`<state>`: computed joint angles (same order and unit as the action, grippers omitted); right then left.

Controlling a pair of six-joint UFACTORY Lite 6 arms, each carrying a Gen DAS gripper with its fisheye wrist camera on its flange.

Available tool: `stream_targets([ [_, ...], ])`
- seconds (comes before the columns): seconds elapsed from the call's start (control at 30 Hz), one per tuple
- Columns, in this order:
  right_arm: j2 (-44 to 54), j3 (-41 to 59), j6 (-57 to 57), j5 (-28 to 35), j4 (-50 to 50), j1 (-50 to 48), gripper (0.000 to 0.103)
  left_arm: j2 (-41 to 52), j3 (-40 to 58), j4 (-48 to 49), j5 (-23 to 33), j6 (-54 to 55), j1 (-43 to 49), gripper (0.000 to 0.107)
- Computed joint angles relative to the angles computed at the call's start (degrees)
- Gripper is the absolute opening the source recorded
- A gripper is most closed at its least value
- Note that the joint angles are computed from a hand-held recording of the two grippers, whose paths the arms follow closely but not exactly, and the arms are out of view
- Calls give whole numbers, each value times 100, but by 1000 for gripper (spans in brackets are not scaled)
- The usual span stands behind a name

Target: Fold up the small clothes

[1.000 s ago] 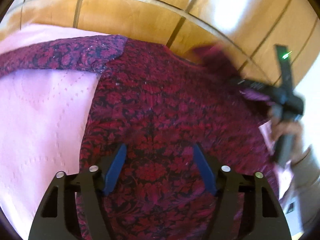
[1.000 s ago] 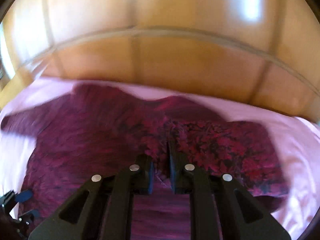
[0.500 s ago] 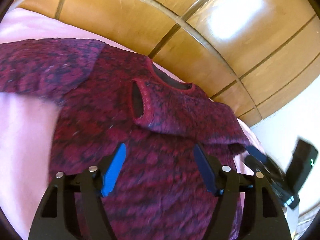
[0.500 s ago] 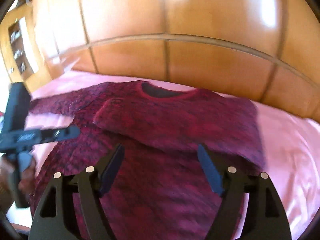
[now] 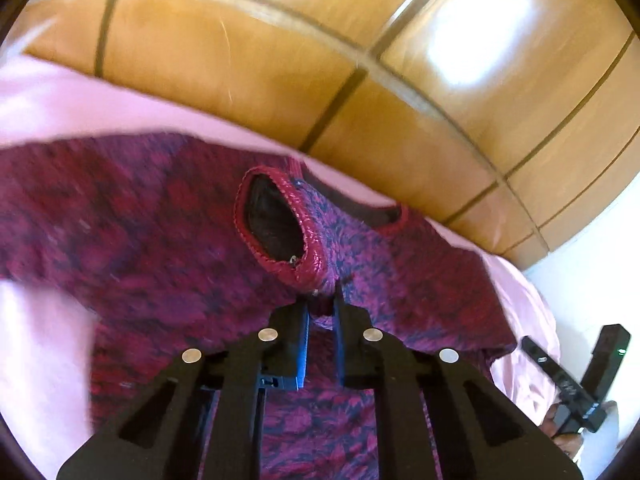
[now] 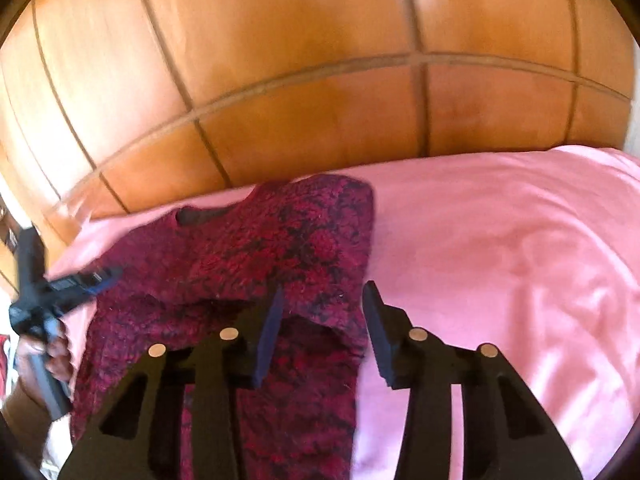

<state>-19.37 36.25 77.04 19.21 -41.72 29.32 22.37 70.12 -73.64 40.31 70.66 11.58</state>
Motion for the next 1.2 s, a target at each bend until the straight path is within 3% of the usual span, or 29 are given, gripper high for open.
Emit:
stream_targets([
  [0.1, 1190, 622, 811, -83, -856, 241, 39, -141, -91, 122, -243, 158, 173, 9],
  [0.23, 2509, 1330, 1394, -49, -1285, 409, 40, 487, 374, 653, -644, -271, 173, 9],
  [0.3, 2899, 1536, 2214, 272, -1997, 644, 40, 901, 555, 846, -832, -448, 97, 9],
  [0.43, 3331, 1874, 2643, 1066, -2367, 1128, 40, 820, 140, 52, -1117, 327, 45, 9],
  [0.67, 3324, 2286, 1517, 1480, -1556, 1223, 42, -202, -810, -204, -1016, 1046, 404, 10],
  [0.8, 3161, 2579, 1370, 1499, -1555, 1182, 55, -492, -1127, -413, -1389, 1422, 259, 10],
  [0.87, 3546, 3067, 1069, 1612, -1473, 1118, 61, -551, -1229, -607, -1630, 1521, 94, 10],
  [1.07, 4887, 4149, 342, 1531, -781, 574, 63, -741, -1542, -1489, -2077, 2427, -161, 10],
  [1.2, 5138, 4072, 1131, 1555, -1497, 701, 66, -875, -1697, -1986, -2293, 2961, -282, 10],
])
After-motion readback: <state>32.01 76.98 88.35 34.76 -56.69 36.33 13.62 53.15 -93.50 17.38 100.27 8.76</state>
